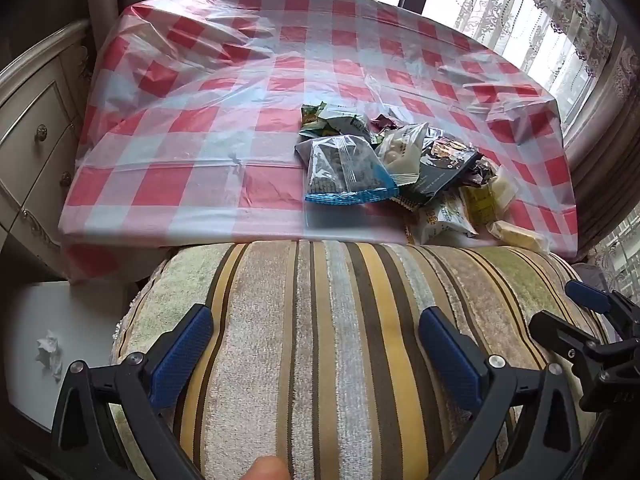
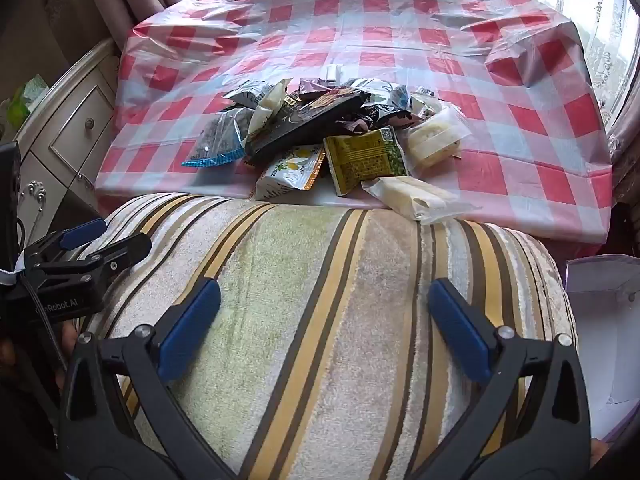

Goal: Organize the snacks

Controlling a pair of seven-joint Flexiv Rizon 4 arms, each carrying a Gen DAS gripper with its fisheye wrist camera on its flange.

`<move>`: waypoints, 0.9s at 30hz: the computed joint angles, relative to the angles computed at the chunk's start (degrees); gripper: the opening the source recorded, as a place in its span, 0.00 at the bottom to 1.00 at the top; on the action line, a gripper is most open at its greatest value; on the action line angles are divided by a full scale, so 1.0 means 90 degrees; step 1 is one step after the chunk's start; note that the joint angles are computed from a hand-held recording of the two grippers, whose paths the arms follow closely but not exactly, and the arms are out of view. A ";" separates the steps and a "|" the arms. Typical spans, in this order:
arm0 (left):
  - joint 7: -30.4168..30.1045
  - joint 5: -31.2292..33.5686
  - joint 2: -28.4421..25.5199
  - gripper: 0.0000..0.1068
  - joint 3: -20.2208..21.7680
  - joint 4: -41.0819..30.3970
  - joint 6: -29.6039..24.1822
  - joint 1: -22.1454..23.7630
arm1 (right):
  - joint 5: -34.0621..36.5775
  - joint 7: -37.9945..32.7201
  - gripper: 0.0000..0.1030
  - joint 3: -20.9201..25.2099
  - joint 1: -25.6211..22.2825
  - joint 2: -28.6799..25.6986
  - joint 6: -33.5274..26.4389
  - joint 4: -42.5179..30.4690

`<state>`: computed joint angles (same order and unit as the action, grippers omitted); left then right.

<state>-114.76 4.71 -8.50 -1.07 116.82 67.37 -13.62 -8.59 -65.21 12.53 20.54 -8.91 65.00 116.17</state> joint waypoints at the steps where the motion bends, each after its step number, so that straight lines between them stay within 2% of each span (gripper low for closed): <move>1: 0.0033 -0.0010 0.0004 0.96 0.0000 0.0017 0.0029 0.0011 | 0.0000 -0.0002 1.00 -0.0001 -0.0001 -0.0001 0.0035 0.0012; 3: 0.0105 -0.0023 0.0012 0.96 0.0005 0.0051 0.0080 0.0034 | -0.0014 0.0006 1.00 -0.0007 0.0002 -0.0002 0.0047 0.0017; 4: -0.0264 0.0331 -0.0012 0.96 0.0078 -0.0146 -0.0197 -0.0089 | -0.0007 0.0000 1.00 -0.0005 0.0001 -0.0005 0.0044 0.0011; 12: -0.0386 0.0602 -0.0066 0.96 0.0066 -0.0314 -0.0432 -0.0095 | -0.0009 0.0003 1.00 -0.0005 0.0000 -0.0004 0.0059 0.0019; 22: -0.0355 0.0342 -0.0064 0.96 0.0035 -0.0176 -0.0232 -0.0028 | -0.0019 0.0015 1.00 -0.0008 0.0004 0.0006 0.0032 -0.0005; 27: -0.0331 0.0241 -0.0065 0.96 0.0029 -0.0115 -0.0132 -0.0009 | -0.0340 0.0324 1.00 -0.0107 0.0051 0.0010 0.0458 0.0217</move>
